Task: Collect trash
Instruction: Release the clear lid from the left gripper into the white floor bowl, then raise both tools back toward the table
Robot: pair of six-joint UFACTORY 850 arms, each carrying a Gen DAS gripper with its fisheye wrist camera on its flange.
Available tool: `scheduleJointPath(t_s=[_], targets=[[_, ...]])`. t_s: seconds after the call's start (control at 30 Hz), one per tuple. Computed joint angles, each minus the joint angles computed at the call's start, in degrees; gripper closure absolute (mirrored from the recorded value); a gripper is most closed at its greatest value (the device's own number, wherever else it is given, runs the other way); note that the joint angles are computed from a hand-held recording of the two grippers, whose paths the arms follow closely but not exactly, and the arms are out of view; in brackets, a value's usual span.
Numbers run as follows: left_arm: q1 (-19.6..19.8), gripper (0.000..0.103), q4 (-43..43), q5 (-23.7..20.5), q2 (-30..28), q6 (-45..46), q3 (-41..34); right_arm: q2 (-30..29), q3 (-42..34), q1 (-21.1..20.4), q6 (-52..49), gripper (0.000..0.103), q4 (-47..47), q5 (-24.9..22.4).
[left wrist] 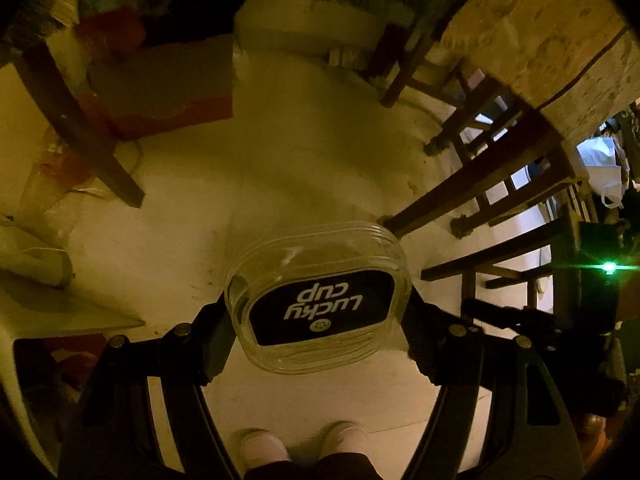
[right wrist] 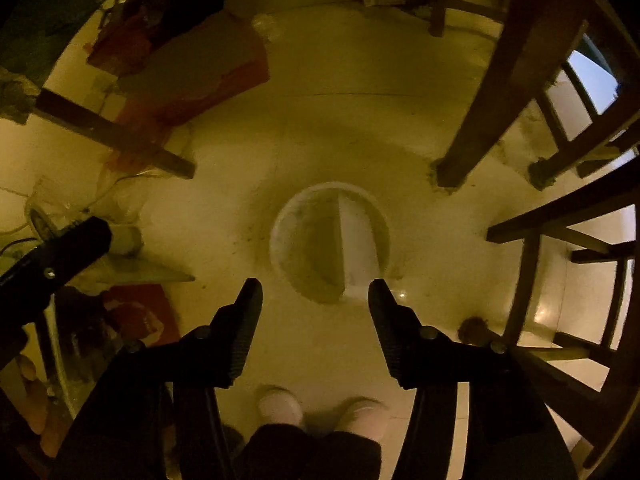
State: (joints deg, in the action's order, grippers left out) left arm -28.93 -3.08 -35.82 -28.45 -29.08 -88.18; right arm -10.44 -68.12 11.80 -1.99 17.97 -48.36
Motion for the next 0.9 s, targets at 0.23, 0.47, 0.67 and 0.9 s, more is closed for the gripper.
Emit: scheduleJointPath(t_s=[0.23,0.47,0.67,0.9], targets=[[-0.32,0.029,-6.0,-2.57,-6.92,6.71,-6.15,0.8,-0.54,-1.38,3.29,0.052,-3.62,-0.06],[-1.0,0.027,-8.22,-7.69,-12.99,10.0,-12.97,1.17,-2.8,-1.79,5.83,0.052,-5.62,-0.79],[-1.14,0.027,-7.63,-9.57,-12.41,9.29,-14.24,1.56,-4.51,-2.85,4.85,0.051,-4.76,-1.32],[-1.56,0.027,-1.41,-13.42,-7.78,4.71,-16.43,2.48,-9.92,-3.01,5.05,0.051,-4.79,-5.27]])
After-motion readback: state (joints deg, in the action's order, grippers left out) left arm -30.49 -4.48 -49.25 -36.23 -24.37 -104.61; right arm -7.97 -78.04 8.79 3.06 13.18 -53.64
